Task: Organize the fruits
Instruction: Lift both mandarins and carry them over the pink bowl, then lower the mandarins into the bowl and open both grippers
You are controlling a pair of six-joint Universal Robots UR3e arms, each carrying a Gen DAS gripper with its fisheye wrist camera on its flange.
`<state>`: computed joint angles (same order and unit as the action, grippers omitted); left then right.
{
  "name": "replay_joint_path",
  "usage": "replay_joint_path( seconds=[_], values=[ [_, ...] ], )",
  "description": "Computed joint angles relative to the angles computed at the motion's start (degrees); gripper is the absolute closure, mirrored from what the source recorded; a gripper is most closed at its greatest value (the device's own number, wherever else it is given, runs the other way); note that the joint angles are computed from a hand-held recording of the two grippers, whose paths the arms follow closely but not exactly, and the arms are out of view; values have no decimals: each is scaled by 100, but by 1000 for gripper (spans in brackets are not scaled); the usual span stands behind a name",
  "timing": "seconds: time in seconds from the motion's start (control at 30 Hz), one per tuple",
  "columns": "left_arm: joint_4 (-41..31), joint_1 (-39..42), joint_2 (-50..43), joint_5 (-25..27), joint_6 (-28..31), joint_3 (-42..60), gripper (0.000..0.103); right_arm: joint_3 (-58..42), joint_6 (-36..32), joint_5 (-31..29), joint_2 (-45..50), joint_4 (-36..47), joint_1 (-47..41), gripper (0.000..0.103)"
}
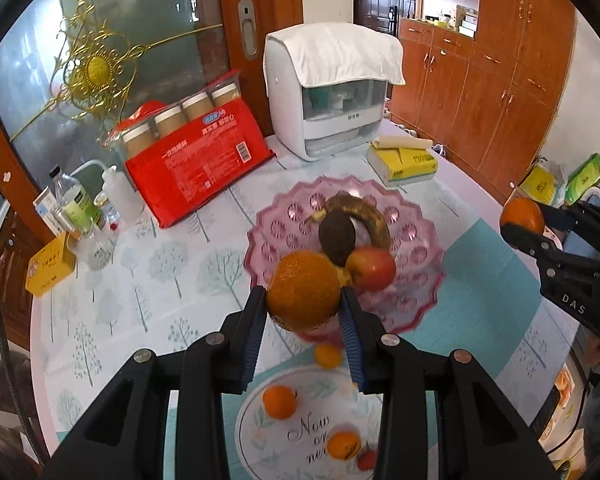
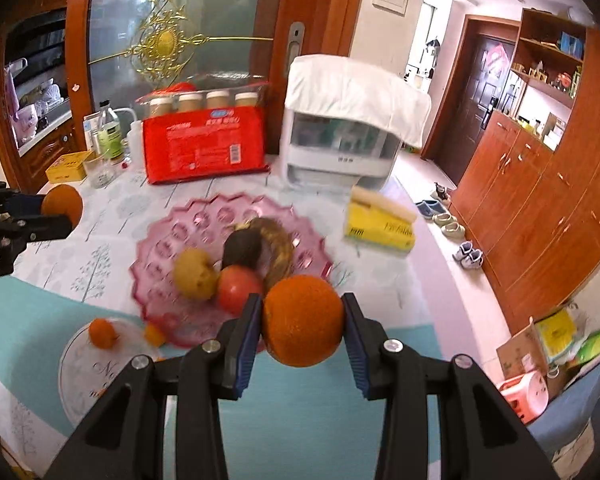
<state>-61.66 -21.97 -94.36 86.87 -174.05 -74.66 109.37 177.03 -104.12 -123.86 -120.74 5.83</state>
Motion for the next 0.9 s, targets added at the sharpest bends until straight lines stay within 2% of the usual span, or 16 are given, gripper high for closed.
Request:
replay_joint_path(
  seconds=[0.17,0.47,0.83,0.9],
  values=[
    [-429,-320,-1190,407,-245,1458,68,-372,-618,780,477,-120,-766,63],
    [-851,-335,-2737,514,-564,2705,68,-263,-817,1303,1876,-870,-834,63],
    [-1160,-112,-3715,442,-744,3172,67,-64,-1031,1438,2881,-1213,-1047,61],
    [-1138,-86,-3761,388,-775,3156,63,-59,-1032,1460,2943,-1211,-1087,61]
  ],
)
